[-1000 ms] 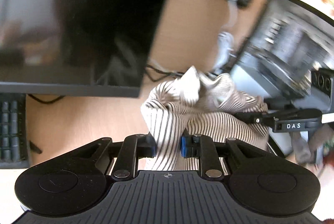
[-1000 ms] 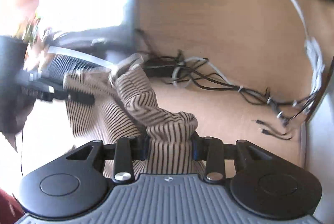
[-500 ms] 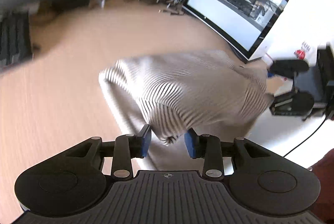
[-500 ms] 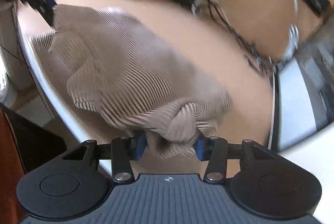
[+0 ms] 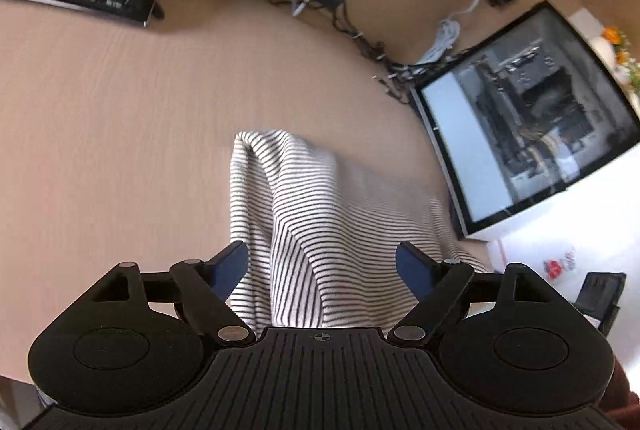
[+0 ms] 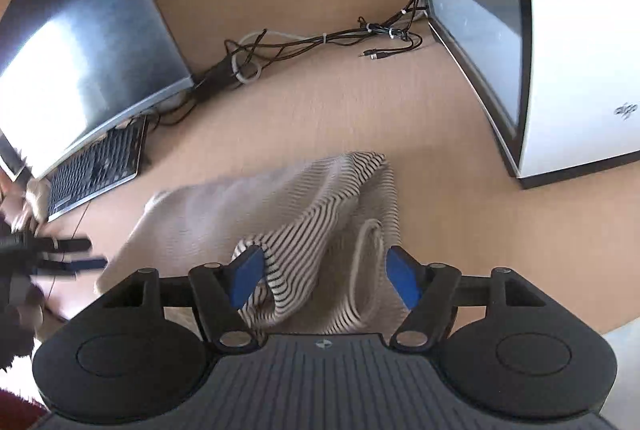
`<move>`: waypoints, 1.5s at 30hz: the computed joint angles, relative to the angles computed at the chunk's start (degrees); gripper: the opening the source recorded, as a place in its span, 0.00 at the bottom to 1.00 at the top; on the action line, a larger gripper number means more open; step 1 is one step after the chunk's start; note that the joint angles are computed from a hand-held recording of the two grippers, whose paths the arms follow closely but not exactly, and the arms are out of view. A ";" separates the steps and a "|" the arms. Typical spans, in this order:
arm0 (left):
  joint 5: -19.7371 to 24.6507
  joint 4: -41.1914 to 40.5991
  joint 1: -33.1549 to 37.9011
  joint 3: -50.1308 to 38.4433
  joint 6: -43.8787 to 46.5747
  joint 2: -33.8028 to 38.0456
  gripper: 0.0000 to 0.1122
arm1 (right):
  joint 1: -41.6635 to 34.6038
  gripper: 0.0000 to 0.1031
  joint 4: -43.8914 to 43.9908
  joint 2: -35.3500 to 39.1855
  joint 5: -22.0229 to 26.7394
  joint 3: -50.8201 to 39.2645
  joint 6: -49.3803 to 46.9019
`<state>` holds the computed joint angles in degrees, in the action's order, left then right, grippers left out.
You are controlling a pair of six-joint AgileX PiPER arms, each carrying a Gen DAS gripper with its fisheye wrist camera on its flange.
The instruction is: Fold clothes
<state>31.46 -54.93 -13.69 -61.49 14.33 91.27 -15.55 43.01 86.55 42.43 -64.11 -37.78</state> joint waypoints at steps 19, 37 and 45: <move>5.37 52.49 -17.08 -10.46 -49.44 2.77 0.82 | 6.99 0.64 -5.08 3.08 -13.76 4.18 -20.29; 7.43 58.98 -21.39 -13.34 -58.27 4.42 0.80 | 2.21 0.66 0.65 4.34 0.03 -0.61 -13.41; 3.02 54.66 -18.45 -12.38 -55.96 3.81 0.66 | 4.71 0.16 5.35 5.06 -1.51 -4.46 -20.71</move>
